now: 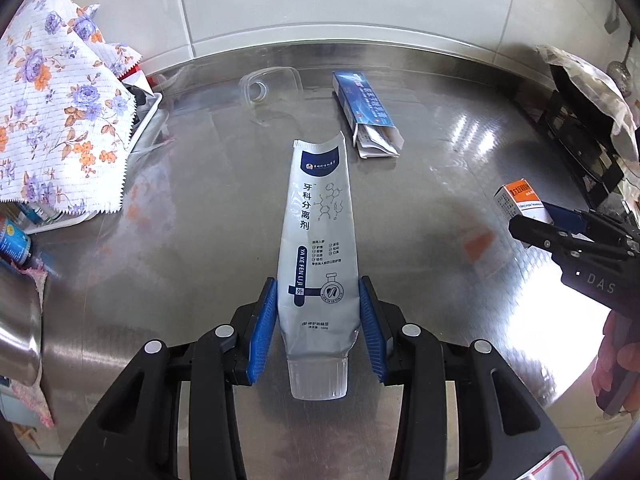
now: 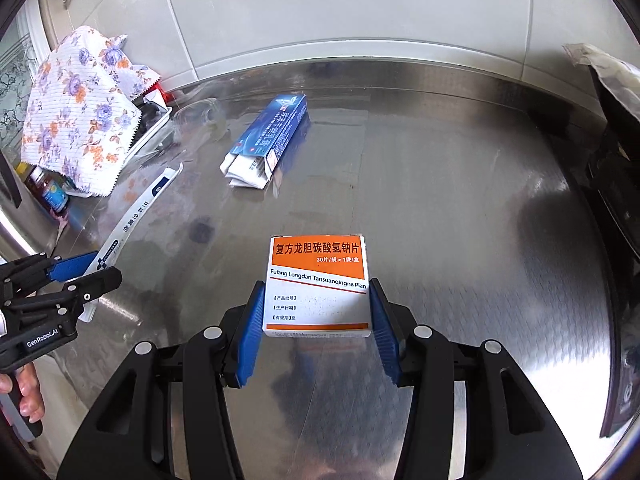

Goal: Collect trash
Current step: 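Carry the tube and medicine box down over the yellow bin with both tools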

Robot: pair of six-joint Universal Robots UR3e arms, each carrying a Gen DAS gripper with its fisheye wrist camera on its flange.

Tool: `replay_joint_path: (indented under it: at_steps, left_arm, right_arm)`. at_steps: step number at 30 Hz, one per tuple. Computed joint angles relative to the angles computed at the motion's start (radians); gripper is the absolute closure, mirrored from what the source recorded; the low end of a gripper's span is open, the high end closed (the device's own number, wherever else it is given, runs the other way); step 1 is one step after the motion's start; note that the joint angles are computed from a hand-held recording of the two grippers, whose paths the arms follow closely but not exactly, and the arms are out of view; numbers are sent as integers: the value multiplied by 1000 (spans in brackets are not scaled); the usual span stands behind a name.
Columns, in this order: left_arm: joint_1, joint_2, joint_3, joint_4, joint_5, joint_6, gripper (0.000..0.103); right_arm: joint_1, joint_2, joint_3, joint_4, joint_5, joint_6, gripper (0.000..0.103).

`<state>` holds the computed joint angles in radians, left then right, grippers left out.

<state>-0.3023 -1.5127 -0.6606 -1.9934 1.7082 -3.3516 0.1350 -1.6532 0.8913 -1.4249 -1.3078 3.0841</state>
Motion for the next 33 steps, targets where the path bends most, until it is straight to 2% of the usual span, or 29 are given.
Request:
replay_joint_path:
  at_steps: [6,11,16,18,23,27,29,33]
  left_arm:
    - [-9,87,-41,-15,-24,44,63]
    - [28,191,-69,-61,-79,132,63]
    - [81,312,-69,-157,-136,207,63]
    - [49,358,-69,-197,-123,208,63]
    - [-442,348,-75,-242,151,-150,63]
    - [-861,272,-13,-394,310,-534,63]
    - [-1062,216,20,-484,364,-743,63]
    - [-1278,172,-10,-534,364,-976,63]
  right_arm:
    - [70,-86,28,15,-60,71,52]
    - [204,-137,18,30,-185,214,52]
    - [470,-136,-28,60,-389,437,52]
    - [596,-122,-49,77,-477,540,52]
    - [964,-41,-138,185,-714,866,52]
    - [1207,45,-236,326,-822,1121,52]
    - [1298,79,-268,386,-842,1228,52]
    - [1420,106,-264,445,-840,1374,52]
